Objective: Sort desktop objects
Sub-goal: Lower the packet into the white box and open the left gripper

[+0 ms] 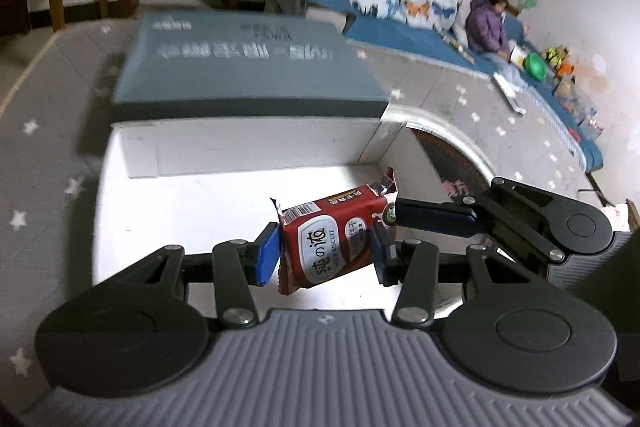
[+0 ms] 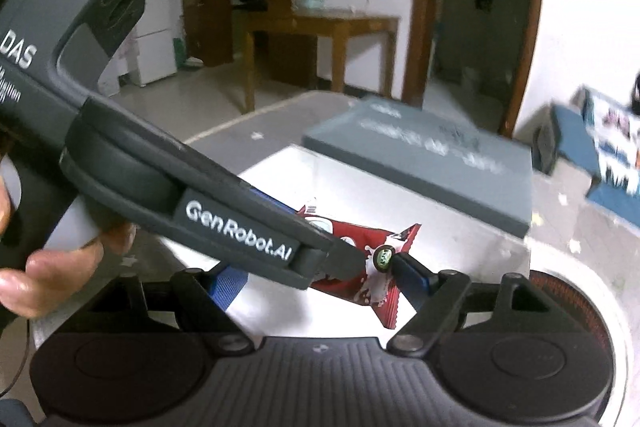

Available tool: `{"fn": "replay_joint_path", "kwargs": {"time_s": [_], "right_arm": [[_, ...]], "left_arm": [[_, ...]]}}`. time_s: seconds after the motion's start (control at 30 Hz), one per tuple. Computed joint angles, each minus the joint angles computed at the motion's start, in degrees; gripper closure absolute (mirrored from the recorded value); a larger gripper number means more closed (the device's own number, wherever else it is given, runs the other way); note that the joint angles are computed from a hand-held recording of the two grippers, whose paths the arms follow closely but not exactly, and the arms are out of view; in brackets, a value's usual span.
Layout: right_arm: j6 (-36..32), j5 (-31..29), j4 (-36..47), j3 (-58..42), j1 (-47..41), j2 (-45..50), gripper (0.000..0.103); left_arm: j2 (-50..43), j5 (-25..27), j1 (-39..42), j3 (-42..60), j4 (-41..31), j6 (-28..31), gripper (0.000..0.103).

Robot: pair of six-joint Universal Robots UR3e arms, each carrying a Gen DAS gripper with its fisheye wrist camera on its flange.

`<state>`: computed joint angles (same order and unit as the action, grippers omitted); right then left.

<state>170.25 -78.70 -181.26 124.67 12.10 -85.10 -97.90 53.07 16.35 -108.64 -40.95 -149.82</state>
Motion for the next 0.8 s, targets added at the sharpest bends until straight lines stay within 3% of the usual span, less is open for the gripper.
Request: {"fn": "replay_joint_path", "kwargs": {"time_s": [0.17, 0.47, 0.63, 0.8], "right_arm": [[0.7, 4.2, 0.3, -0.9, -5.1, 5.2, 0.022], [2.1, 7.1, -1.3, 1.3, -7.2, 8.4, 0.023], [2.5, 6.9, -3.1, 3.8, -8.0, 6.9, 0.022], [2.9, 6.8, -3.4, 10.2, -8.1, -1.8, 0.021]], "left_arm": [[-7.5, 2.5, -3.2, 5.1, 0.3, -2.9, 0.055], [-10.1, 3.8, -3.8, 6.1, 2.5, -3.7, 0.055], [-6.4, 3.0, -1.9, 2.5, 3.6, -2.1, 0.055], [3.1, -0.3, 2.6, -5.2, 2.3, 2.9, 0.054]]}}
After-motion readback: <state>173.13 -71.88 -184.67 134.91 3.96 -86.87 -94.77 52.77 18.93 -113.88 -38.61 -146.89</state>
